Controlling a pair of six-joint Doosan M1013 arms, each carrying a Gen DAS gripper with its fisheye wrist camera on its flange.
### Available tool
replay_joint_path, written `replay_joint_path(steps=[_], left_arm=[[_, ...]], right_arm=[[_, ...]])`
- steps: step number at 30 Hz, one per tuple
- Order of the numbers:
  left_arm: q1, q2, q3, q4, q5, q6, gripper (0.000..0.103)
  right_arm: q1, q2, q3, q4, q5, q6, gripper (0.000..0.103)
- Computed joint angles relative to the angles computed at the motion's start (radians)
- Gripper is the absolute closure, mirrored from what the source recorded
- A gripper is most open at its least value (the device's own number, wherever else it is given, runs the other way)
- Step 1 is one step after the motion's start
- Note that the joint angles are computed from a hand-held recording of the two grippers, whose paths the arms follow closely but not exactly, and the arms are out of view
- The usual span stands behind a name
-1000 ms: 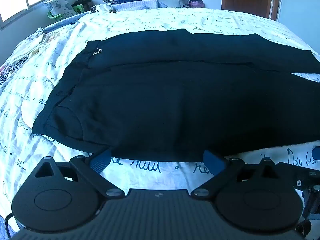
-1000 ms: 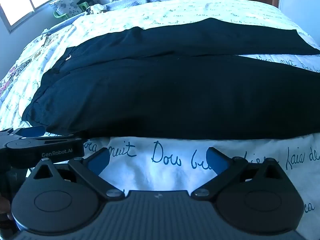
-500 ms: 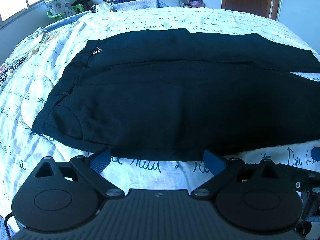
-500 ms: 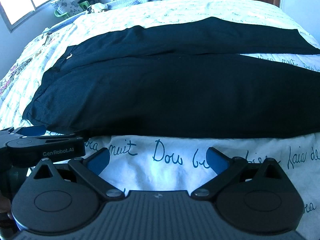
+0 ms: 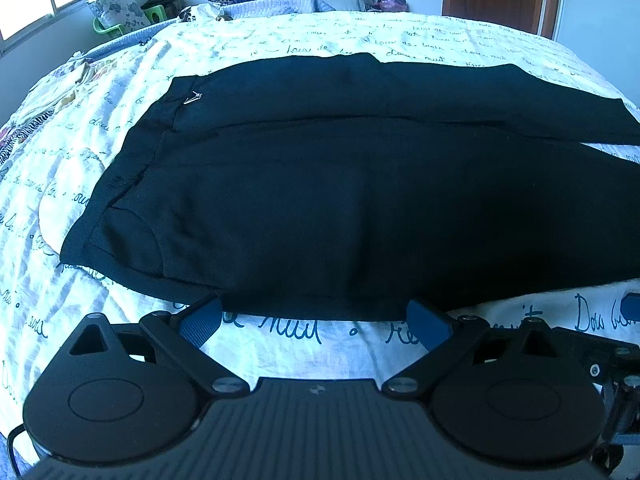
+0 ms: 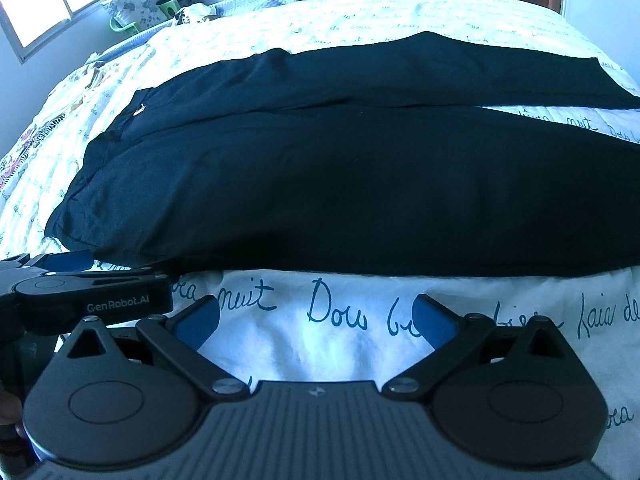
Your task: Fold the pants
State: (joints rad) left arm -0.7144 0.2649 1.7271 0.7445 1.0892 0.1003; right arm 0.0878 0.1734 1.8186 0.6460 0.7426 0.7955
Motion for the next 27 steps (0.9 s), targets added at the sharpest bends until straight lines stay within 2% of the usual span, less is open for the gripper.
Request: replay_joint_path(steps=[6,10,13,15,18,19,21,24,27], left_arm=[[0.003,0.001,0.0,-0.002,-0.005,0.005,0.003],[0.008,-0.002,0.001,-0.009,-0.015,0.009,0.003],[0.017,-0.008,0.002,-0.026,-0.028,0.038,0.003],[0.018,-0.02,0.013,-0.005,-0.044,0.035,0.003],[0.022,-0.042,0.032,0.045,-0.047,0.013,0.004],[0.025,-0.05,0.039,0.065,-0.043,-0.004,0.004],[0.037,-0.066,0.054,0.102,-0.032,-0.043,0.004],[0.069,-0.088,0.075,0.134,-0.032,-0.072,0.006],[0.105,-0.102,0.083,0.141,-0.027,-0.081,0.006]], right_arm=[[-0.006,0.004,-0.01,0.01,0.015,-0.006,0.0],[-0.025,0.021,-0.041,0.048,0.086,-0.013,0.0],[-0.039,0.038,-0.064,0.128,0.147,-0.092,0.0],[-0.053,0.054,-0.082,0.254,0.187,-0.205,0.0],[-0.051,0.076,-0.121,0.367,0.21,-0.347,0.0],[-0.037,0.084,-0.135,0.375,0.19,-0.434,0.0],[-0.013,0.111,-0.183,0.385,0.217,-0.62,0.0],[0.042,0.137,-0.225,0.332,0.137,-0.82,0.0],[0.075,0.169,-0.247,0.466,0.065,-1.088,0.0]])
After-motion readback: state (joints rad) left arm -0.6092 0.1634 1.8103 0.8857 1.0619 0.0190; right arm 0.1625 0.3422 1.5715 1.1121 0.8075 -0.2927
